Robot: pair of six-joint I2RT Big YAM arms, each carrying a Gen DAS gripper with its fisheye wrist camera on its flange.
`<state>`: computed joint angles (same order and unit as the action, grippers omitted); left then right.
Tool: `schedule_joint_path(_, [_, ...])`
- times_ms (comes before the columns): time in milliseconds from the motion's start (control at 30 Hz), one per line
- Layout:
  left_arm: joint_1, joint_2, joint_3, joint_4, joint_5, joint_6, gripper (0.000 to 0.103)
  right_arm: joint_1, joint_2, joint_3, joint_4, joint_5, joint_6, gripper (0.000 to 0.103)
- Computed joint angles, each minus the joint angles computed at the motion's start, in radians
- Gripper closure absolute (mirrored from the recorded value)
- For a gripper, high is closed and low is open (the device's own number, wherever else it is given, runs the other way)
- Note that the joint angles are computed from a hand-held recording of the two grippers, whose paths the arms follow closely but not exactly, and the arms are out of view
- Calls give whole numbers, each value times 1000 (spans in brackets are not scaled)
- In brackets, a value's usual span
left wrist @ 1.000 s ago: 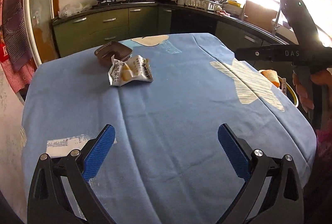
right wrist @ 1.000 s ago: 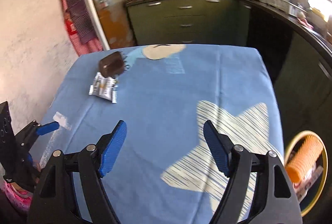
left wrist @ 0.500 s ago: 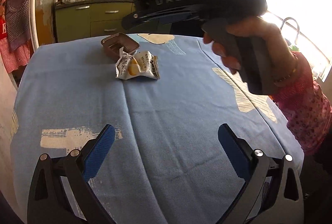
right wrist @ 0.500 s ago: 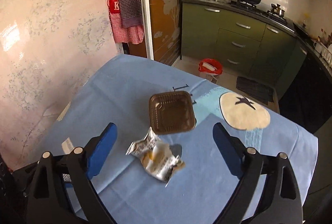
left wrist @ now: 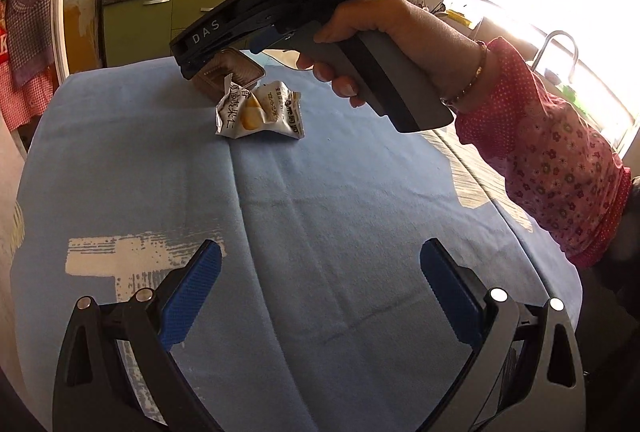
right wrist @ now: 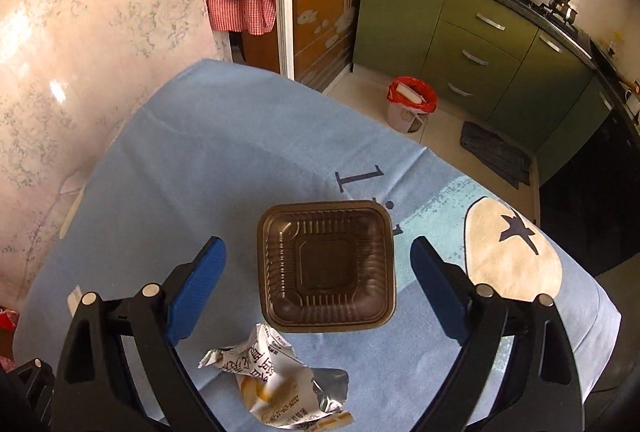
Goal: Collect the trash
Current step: 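Move the right gripper to the brown plastic tray and grasp it, then carry the brown tray over the bin and open the right gripper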
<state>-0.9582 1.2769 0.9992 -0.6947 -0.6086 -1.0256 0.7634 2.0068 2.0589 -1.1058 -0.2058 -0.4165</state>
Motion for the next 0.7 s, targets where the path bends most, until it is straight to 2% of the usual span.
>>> schedule_joint_path(67, [0, 0, 0, 1, -1, -2, 5, 1, 14, 18, -20, 9, 1, 15])
schedule_joint_path(167, [0, 0, 0, -1, -1, -2, 5, 4, 19, 19, -25, 28, -6, 21])
schedule_joint_path(233, [0, 0, 1, -2, -1, -1, 5, 5, 29, 31, -43, 32, -8, 36])
schedule_joint_path(300, [-1, -1, 1, -3, 0, 0, 5, 1, 35, 40, -53, 30, 1, 36])
schedule_joint_path(533, [2, -2, 0, -8, 2, -10, 5, -21, -6, 1, -3, -19, 67, 37])
schedule_joint_path(700, [11, 8, 7, -21, 30, -16, 5, -62, -110, -104, 65, -67, 98, 37])
